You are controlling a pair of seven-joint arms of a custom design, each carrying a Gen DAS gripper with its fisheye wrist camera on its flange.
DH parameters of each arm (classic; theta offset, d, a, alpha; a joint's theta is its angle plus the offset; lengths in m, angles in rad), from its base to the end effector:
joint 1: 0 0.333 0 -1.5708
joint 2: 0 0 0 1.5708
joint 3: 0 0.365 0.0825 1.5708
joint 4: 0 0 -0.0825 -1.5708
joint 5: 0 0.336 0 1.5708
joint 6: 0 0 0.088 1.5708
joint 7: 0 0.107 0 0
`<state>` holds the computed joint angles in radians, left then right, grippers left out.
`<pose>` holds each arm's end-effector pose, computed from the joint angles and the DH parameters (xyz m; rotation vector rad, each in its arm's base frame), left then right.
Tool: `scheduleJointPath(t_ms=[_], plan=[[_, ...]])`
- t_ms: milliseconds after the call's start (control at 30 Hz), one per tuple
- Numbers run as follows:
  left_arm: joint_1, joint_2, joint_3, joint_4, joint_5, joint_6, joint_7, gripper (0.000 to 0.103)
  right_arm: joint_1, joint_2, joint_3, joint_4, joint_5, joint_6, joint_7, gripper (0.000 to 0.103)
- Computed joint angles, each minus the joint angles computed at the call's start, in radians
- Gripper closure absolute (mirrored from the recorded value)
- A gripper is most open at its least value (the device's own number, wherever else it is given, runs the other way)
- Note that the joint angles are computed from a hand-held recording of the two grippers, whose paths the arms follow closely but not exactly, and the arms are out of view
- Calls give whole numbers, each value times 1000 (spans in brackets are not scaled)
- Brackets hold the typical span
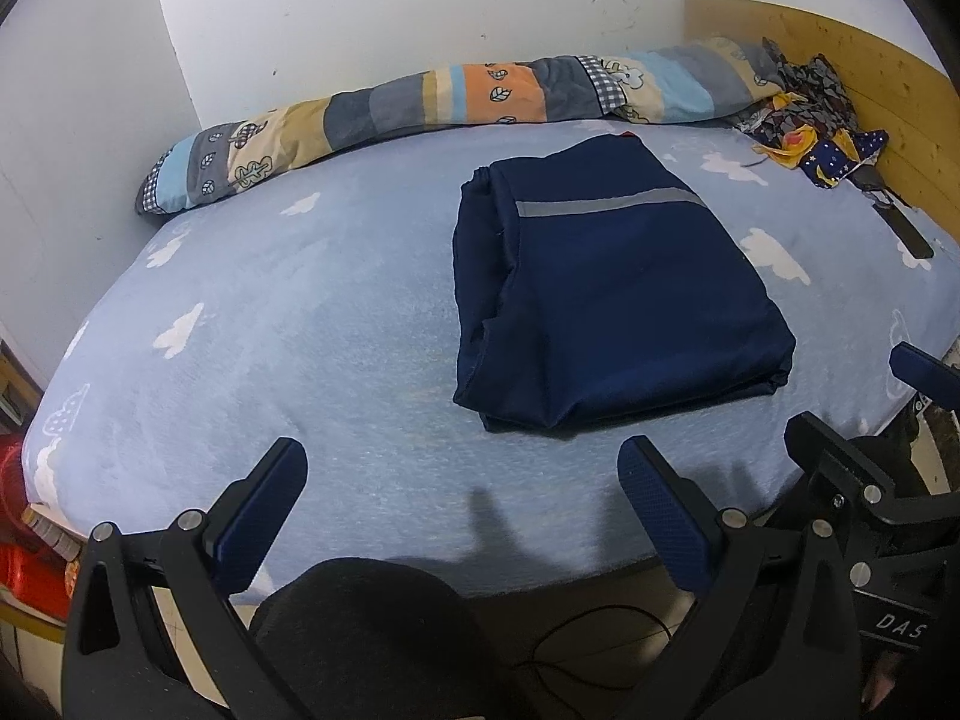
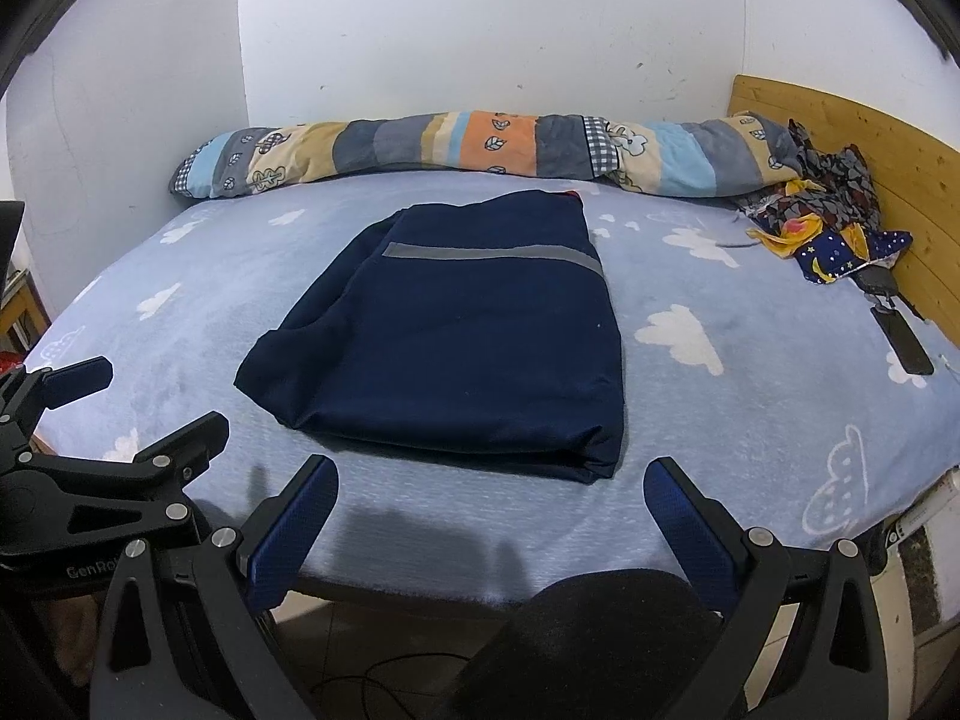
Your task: Fold large clothes
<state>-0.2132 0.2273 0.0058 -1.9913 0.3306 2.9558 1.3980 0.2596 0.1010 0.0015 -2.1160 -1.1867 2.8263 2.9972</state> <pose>0.5975 -0.1482 0.5101 -1.4498 2.0443 -0.6606 0.5204 0.1875 0.4888 -1.6327 1.8434 -0.8359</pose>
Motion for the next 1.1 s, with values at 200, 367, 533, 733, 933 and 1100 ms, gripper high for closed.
scheduleJointPath(t_ms=[200, 367, 533, 733, 933, 1100], plan=[[-3, -1, 1, 1, 6, -9, -6, 0, 2, 3, 0, 2, 0, -2, 2, 0], [-13, -5, 14, -4, 38, -6, -31, 0, 2, 3, 0, 1, 6, -4, -3, 0], [-14, -5, 14, -3, 58, -7, -46, 0, 1, 3, 0, 0, 21, -7, -12, 0], [-17, -12, 21, -6, 99, -10, -82, 0, 3, 4, -1, 1, 22, -8, -14, 0], [0, -9, 4, -1, 82, -19, -64, 0, 4, 5, 0, 1, 28, -11, -17, 0], [1, -4, 0, 5, 74, -26, -55, 0, 3, 6, -2, -1, 31, -9, -20, 0]])
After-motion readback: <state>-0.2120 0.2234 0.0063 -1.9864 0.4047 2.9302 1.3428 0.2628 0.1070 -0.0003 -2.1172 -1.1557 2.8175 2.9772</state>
